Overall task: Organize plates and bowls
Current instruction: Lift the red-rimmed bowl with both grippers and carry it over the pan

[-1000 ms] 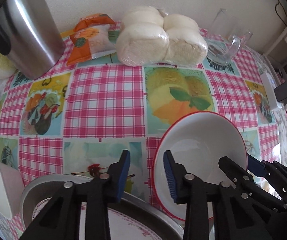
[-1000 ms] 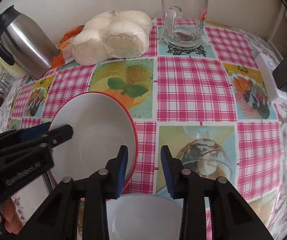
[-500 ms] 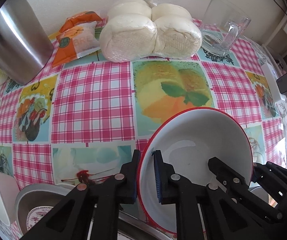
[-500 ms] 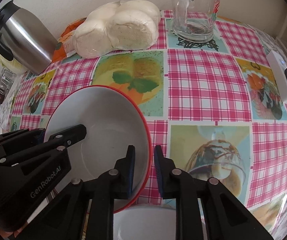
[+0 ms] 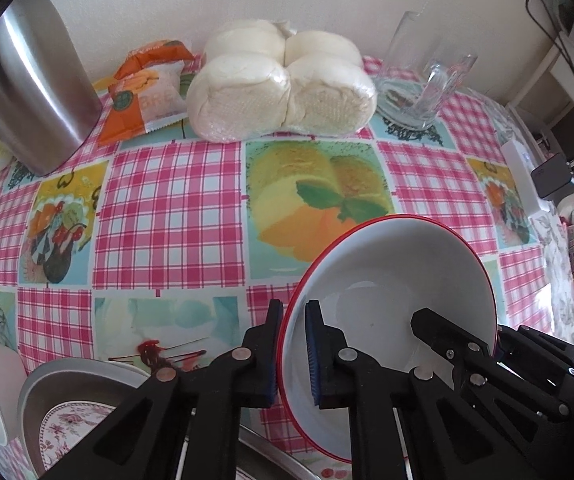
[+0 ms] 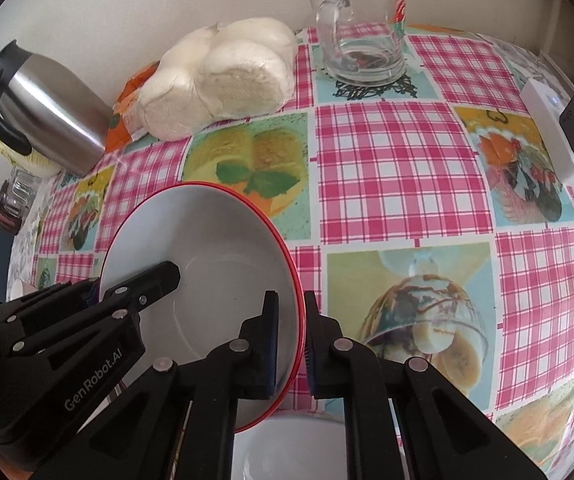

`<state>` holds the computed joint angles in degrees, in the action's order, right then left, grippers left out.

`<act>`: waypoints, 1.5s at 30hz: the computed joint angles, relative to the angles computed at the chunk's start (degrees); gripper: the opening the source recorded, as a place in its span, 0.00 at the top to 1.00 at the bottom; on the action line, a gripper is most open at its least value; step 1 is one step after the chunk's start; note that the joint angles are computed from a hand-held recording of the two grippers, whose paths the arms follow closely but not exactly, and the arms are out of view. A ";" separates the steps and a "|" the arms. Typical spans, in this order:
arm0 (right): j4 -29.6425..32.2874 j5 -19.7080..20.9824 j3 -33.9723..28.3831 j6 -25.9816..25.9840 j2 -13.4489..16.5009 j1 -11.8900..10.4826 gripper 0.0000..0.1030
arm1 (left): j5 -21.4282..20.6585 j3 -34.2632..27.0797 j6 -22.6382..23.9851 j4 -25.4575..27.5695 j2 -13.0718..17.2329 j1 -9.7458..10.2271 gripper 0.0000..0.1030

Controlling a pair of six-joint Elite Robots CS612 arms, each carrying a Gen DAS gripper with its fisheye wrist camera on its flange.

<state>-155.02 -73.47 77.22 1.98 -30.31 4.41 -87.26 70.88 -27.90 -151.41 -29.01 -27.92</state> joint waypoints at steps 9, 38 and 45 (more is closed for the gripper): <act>-3.96 -0.09 3.41 0.46 -3.32 -0.27 0.89 | 3.25 5.85 -2.01 -6.06 -4.22 -1.00 0.87; -10.36 4.22 15.99 -3.88 -10.89 4.78 0.88 | 11.53 32.15 -15.59 -24.38 -17.09 -1.59 0.88; -13.33 4.88 17.92 -1.25 -10.78 5.90 0.88 | 12.92 34.92 -15.83 -24.72 -17.97 -1.67 0.88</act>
